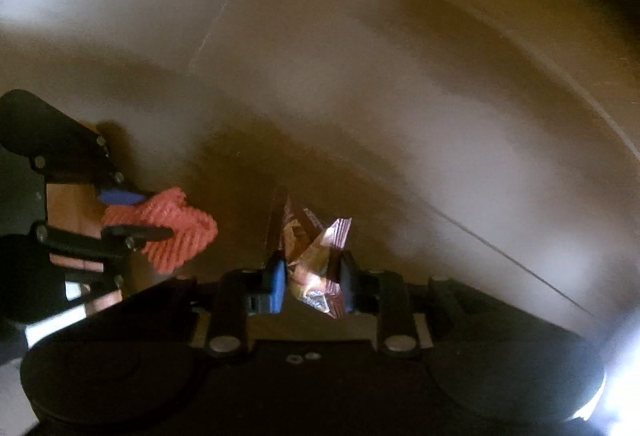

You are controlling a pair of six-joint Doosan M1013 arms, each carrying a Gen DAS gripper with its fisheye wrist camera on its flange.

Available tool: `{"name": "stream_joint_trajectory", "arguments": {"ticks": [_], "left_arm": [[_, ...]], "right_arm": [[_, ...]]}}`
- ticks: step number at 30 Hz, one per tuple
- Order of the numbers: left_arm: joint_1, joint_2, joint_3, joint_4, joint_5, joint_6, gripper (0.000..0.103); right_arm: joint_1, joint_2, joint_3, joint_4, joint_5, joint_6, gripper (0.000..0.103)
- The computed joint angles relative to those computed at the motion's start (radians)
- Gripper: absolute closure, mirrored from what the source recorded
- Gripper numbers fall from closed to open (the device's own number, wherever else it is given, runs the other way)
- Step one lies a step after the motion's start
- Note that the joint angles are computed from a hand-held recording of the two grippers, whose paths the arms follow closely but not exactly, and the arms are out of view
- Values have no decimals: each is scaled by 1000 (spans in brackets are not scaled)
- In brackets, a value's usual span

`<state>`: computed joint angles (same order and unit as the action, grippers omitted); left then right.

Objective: Collect trash
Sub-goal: 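Grasp the orange foam net with left gripper while right grasps the brown wrapper, then carry the orange foam net and brown wrapper up to the teal bin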

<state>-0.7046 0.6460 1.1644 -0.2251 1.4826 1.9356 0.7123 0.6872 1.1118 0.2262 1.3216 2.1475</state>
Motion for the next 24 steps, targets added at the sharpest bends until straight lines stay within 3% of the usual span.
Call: {"name": "stream_joint_trajectory", "arguments": {"ticks": [13, 17, 24], "left_arm": [[-12, -22, -214, -3, -47, 92, 85], [-15, -20, -315, 18, -30, 90, 85], [-32, -37, -459, 55, -26, 12, 85]], "right_arm": [[22, -110, -94, -273, 10, 243, 78], [27, -190, -76, -352, 12, 268, 79], [62, -248, -154, -492, 53, 327, 79]]}}
